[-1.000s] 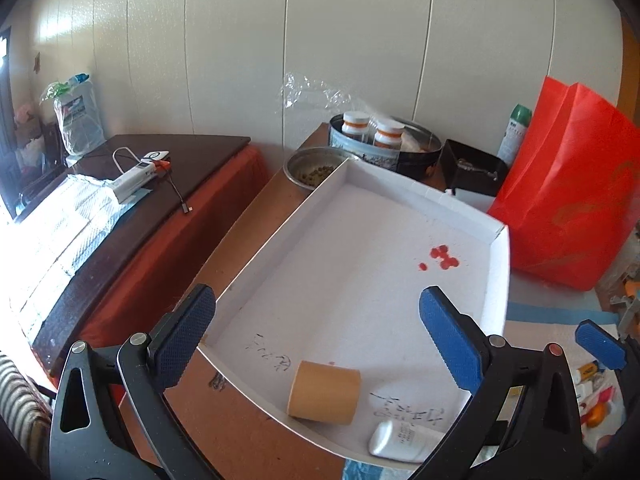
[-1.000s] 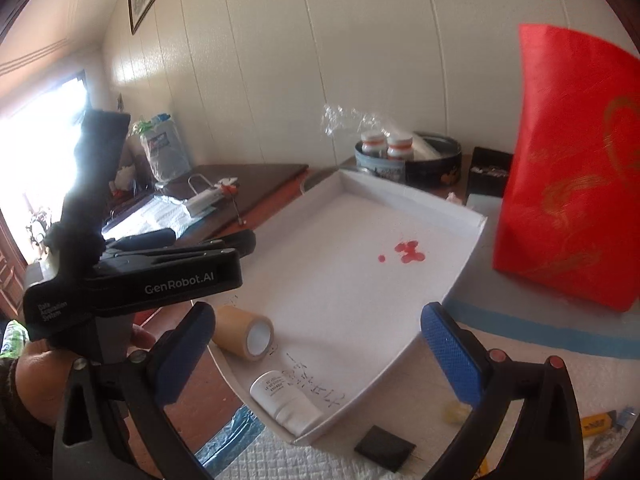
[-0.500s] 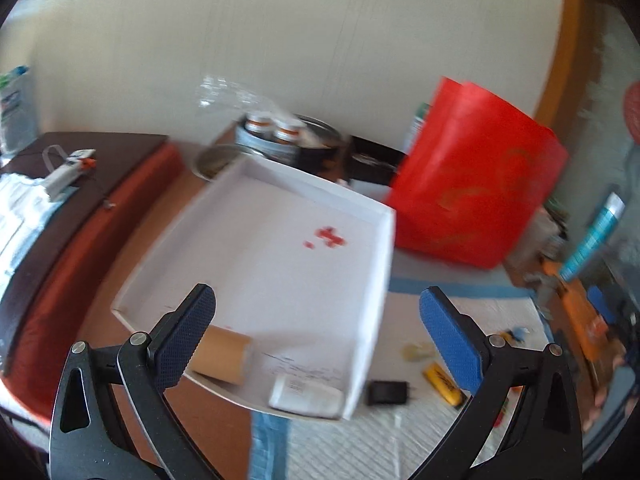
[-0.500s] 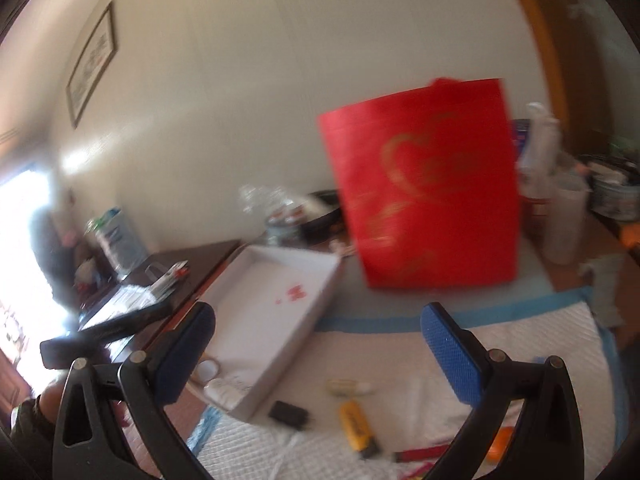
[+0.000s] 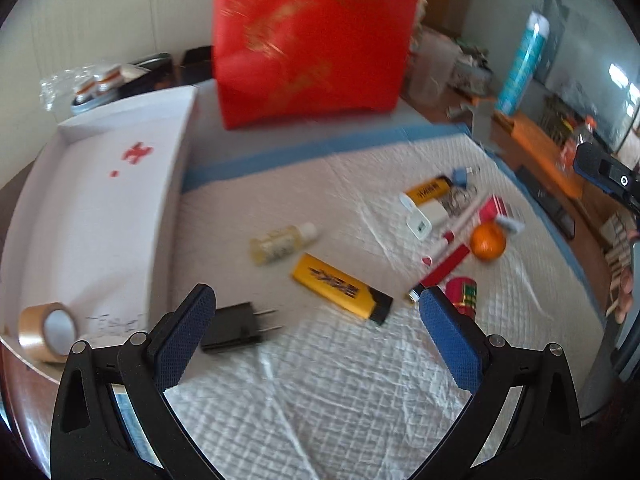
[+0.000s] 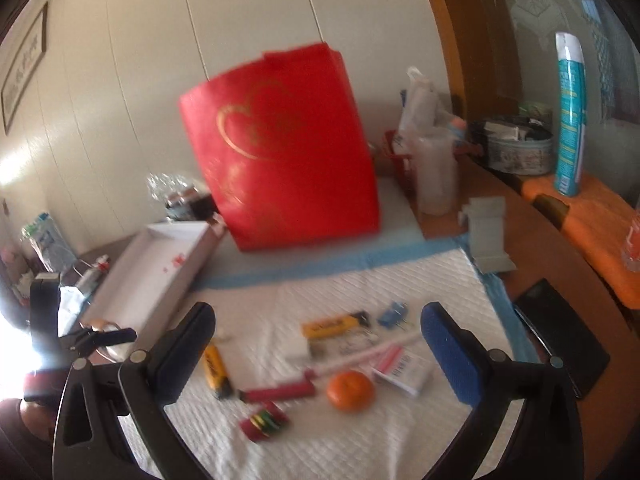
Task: Organize rigid objects
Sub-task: 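Grasp the mandarin orange with the right tool while the left tool approaches the yellow tube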
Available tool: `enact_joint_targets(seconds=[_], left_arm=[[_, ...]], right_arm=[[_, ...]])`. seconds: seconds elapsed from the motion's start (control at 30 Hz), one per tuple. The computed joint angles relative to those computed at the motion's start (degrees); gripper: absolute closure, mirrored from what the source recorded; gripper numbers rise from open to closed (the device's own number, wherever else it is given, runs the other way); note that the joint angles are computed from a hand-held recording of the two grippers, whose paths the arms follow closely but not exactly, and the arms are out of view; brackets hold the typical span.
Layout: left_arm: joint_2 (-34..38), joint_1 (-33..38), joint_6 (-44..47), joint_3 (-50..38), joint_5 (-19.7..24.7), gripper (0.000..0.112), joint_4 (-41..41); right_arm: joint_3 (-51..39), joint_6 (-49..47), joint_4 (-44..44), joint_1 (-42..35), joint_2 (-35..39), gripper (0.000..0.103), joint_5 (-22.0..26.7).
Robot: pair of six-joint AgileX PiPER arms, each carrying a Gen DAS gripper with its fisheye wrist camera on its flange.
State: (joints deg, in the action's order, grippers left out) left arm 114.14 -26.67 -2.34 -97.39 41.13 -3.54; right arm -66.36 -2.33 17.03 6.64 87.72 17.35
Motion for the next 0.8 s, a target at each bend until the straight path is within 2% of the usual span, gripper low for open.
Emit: enact_joint_targets(seconds=[0.07, 0.2, 0.27, 0.37, 0.63, 0.7, 0.73, 0.77, 0.8], left_arm=[[2.29, -0.93, -0.47, -2.08, 1.07, 0.009, 1.24], [6.10, -1.72, -1.93, -6.20, 3.75, 0.009, 2.51], [8.01, -2.08, -2.48, -8.84, 5.34, 0.010, 3.04], [9.54, -2.52, -2.41, -10.81, 6.73, 0.010, 3.73], [15.07, -3.12, -3.21, -17.37, 10.79, 0.013, 6.66], [16.02, -3.06, -2.43, -18.35, 10.55, 0.018, 5.39], [15.70, -3.16, -2.63, -17.61, 9.45, 0.026, 5.66], [15.06, -3.16, -1.98, -16.50, 8.04, 0.031, 5.24], [15.24, -3.15, -1.68, -16.89, 8.50, 0.030, 5.08]], right_arm=[[0.59, -3.77, 2.75, -1.98, 1.09, 0.000, 1.32], [0.19, -4.14, 0.27, -3.53, 4.66, 0.000, 5.54], [0.33, -7.42, 2.75, -3.86, 6.39, 0.001, 6.21], [0.29, -11.48, 6.06, -3.57, 8.35, 0.011, 6.63], [-3.35, -11.03, 5.70, -1.65, 13.80, 0.017, 9.15], [-4.32, -10.12, 4.34, -0.94, 14.94, 0.025, 9.32], [-4.78, -9.24, 3.16, -0.52, 15.48, 0.028, 9.42], [-4.38, -8.28, 1.50, 0.02, 15.31, 0.039, 8.27], [-4.83, -6.24, -1.00, 0.42, 15.41, 0.058, 8.47]])
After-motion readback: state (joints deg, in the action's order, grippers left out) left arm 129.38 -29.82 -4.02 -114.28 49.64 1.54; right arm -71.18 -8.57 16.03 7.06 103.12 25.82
